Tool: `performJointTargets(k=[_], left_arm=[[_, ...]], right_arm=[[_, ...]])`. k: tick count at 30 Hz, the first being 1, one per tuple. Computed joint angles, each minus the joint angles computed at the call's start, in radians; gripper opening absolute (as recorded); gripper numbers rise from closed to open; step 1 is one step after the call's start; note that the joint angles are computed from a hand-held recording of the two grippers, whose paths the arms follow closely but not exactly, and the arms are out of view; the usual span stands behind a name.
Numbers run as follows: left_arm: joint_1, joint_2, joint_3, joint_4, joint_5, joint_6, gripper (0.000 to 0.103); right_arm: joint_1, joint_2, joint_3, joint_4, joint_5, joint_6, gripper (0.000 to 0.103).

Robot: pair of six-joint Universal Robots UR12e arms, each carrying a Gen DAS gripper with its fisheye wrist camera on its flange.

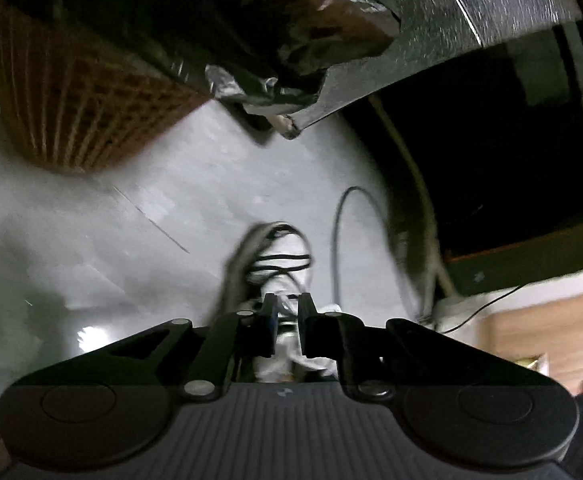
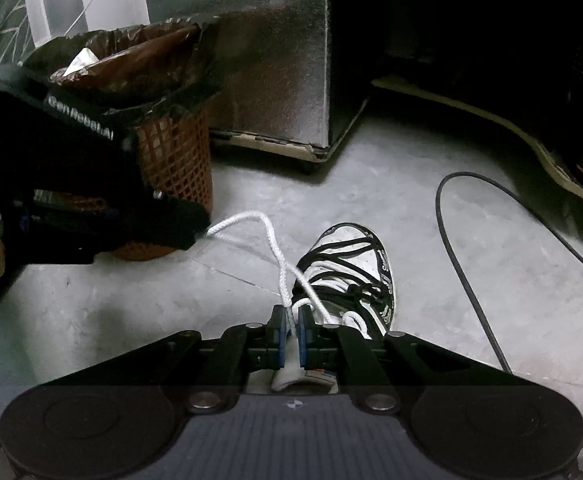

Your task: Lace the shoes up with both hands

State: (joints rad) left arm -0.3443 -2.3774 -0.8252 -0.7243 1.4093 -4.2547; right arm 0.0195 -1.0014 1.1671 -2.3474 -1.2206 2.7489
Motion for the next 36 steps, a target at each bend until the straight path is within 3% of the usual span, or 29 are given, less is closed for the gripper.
performJointTargets(k=[2,7,10,15,20,27,31,36], left_arm=[[-0.001,0.001,0.012,-0.052,0.013,0.043,0.011],[0.000,0.007,0.008,-0.074,0.011,0.098,0.012],[-0.006,0.007,0.021,-0.109,0.052,0.169,0.013],[-0.020,0.008,0.046,-0.111,0.135,0.365,0.013],[-0.030,0.002,0.079,-0.121,0.163,0.501,0.019],[-0.029,-0.003,0.084,-0.140,0.104,0.485,0.022],[-0.033,-0.006,0.097,-0.206,0.136,0.534,0.022],[-0.037,0.000,0.099,-0.315,0.184,0.592,0.025]], right_arm=[[0.000,-0.001,0.002,-0.005,0.003,-0.004,0.007],[0.001,-0.003,0.010,-0.030,0.004,-0.013,0.007],[0.004,-0.005,0.012,-0.031,0.000,-0.034,0.007],[0.001,-0.009,0.012,-0.035,0.025,-0.035,0.007],[0.002,-0.009,0.007,-0.028,0.031,-0.053,0.007],[0.004,-0.011,0.009,-0.022,0.031,-0.066,0.007],[0.000,-0.009,0.004,-0.006,0.034,-0.044,0.007],[-0.020,0.003,-0.014,0.045,0.064,0.129,0.008]])
